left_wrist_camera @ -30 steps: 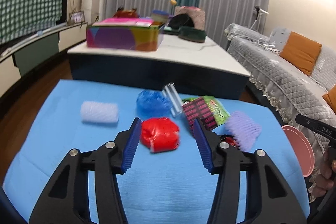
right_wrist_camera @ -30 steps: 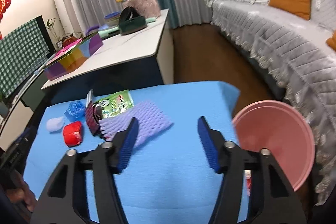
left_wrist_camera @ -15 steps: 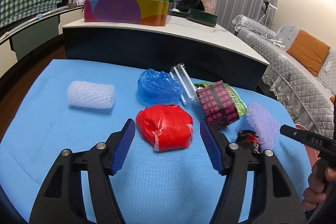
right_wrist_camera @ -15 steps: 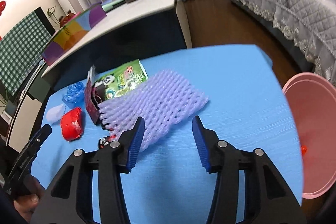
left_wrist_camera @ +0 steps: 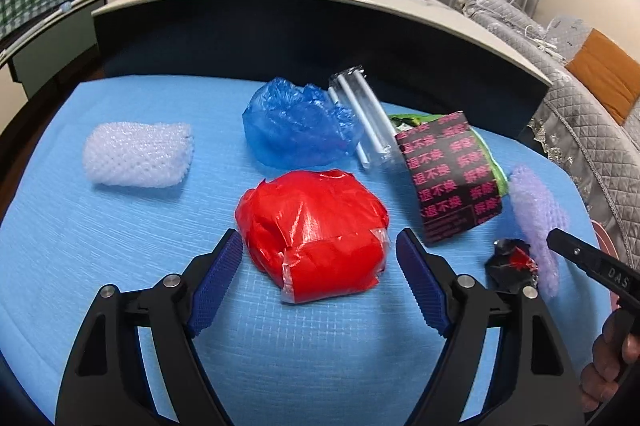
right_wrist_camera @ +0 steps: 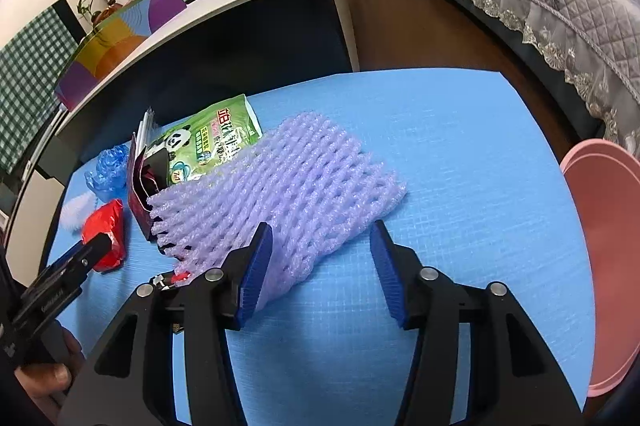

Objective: Collect trash
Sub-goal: 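Grasp the red plastic bag ball with the left tool while the right tool grasps the lavender foam mesh, then carry the red bag ball and lavender mesh in both tools over the pink bin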

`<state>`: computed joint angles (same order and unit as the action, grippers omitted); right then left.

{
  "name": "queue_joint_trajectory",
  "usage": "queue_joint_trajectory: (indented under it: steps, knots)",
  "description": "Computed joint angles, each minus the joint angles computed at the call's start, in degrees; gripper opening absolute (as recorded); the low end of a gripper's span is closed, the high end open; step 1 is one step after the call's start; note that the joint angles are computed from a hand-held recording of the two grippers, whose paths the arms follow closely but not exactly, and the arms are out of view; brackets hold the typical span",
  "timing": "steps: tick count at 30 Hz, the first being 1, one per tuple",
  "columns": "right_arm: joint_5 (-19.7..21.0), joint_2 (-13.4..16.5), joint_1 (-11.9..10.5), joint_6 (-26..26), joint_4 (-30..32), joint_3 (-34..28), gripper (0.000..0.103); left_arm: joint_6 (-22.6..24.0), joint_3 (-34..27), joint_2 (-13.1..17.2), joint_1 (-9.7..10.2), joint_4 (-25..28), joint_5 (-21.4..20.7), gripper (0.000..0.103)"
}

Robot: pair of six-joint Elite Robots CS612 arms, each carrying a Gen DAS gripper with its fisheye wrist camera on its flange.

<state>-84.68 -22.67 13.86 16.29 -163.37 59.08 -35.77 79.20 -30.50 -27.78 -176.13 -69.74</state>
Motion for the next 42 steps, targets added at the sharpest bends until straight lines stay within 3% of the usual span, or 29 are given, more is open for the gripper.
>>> queue_joint_trajectory:
  steps: [7, 23, 42]
  knots:
    - [1.2, -0.1, -0.2, -2.1, -1.0, 0.3, 0.01, -0.6, -0.7, 0.0, -0.04, 3.5, -0.1, 0.074]
    - [0.7, -4.0, -0.1, -5.2, -12.2, 6.9, 0.007, 2.1, 1.1, -1.2, -1.64, 0.2, 3.8, 0.071]
    - [-2.2, -10.4, -1.1, -8.0, -25.4, 18.4, 0.007, 7.8, 5.3, -3.8, -4.62, -9.4, 6.8, 0.071]
